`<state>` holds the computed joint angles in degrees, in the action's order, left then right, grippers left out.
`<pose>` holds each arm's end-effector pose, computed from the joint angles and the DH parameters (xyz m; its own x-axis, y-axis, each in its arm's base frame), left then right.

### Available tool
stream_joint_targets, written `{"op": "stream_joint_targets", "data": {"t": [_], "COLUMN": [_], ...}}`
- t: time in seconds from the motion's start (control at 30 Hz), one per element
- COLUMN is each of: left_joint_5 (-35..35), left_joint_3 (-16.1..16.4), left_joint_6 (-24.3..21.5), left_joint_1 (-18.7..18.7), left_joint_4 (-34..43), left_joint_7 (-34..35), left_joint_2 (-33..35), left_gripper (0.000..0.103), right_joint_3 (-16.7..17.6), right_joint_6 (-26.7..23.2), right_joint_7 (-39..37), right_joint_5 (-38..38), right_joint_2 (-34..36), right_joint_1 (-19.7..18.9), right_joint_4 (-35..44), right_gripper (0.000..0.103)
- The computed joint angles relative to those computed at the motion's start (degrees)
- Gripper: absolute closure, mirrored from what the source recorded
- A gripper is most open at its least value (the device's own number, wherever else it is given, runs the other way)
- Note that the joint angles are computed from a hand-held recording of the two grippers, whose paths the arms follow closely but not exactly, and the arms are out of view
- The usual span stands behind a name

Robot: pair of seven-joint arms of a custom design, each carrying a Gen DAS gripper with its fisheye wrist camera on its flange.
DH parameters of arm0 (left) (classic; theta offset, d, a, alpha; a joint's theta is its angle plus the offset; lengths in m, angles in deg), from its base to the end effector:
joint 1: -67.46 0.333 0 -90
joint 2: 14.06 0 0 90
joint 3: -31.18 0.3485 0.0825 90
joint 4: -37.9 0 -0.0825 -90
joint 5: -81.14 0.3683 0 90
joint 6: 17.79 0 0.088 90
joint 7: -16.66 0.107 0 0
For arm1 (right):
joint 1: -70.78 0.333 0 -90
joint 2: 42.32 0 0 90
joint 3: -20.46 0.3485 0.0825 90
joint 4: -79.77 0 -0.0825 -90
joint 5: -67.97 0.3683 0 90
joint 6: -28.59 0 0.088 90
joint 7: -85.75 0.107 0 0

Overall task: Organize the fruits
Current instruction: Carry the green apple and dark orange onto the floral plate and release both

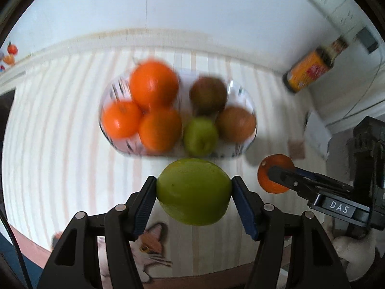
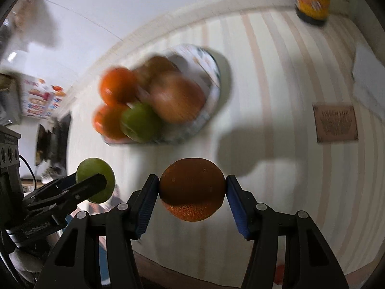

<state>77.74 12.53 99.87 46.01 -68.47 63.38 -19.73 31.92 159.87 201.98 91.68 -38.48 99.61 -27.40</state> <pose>0.4070 -0.3578 0.6210 0.0495 -0.9752 0.2159 -0.9774 -0.0918 -0.1904 0.4532 0.3918 0.5529 0.0431 -0.8779 -0.4769 -0.9959 0.0003 -0.0907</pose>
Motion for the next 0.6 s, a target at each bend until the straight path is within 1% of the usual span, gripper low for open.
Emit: {"op": "stream_joint_targets", "data": {"t": [0.13, 0.27, 0.37, 0.43, 0.53, 0.6], "left_joint_5": [2.0, 3.4, 3.3, 3.1, 1.6, -0.7], "left_joint_3": [1.4, 3.1, 4.6, 5.4, 6.4, 6.9], "left_joint_6": [0.4, 0.9, 0.7, 0.0, -0.8, -1.2], "left_joint_1": [1.7, 3.8, 5.6, 6.6, 7.5, 8.2], "left_joint_4": [2.7, 4.4, 5.0, 5.6, 6.5, 6.7], "left_joint_7": [1.1, 2.1, 3.1, 3.9, 5.3, 7.2], "left_joint_2": [0.6, 2.6, 4.4, 6.5, 10.0, 12.0], "left_gripper": [0.042, 0.042, 0.042, 0.042, 0.042, 0.042], "right_joint_3": [0.0, -0.4, -1.0, -1.2, -1.4, -1.5], "right_joint_6": [1.6, 1.6, -0.5, -2.8, -6.1, -7.8], "right_joint_7": [0.5, 3.8, 7.0, 8.2, 9.1, 9.8], "right_joint_5": [-1.2, -5.6, -9.8, -12.2, -14.9, -16.5], "right_joint_2": [3.2, 8.6, 13.6, 16.9, 20.7, 22.7], "right_joint_1": [-0.1, -0.5, -0.5, -0.6, -0.5, -0.1], "right_joint_4": [5.9, 12.7, 18.8, 22.8, 27.6, 30.2], "right_gripper": [0.043, 0.043, 0.043, 0.043, 0.043, 0.043]}}
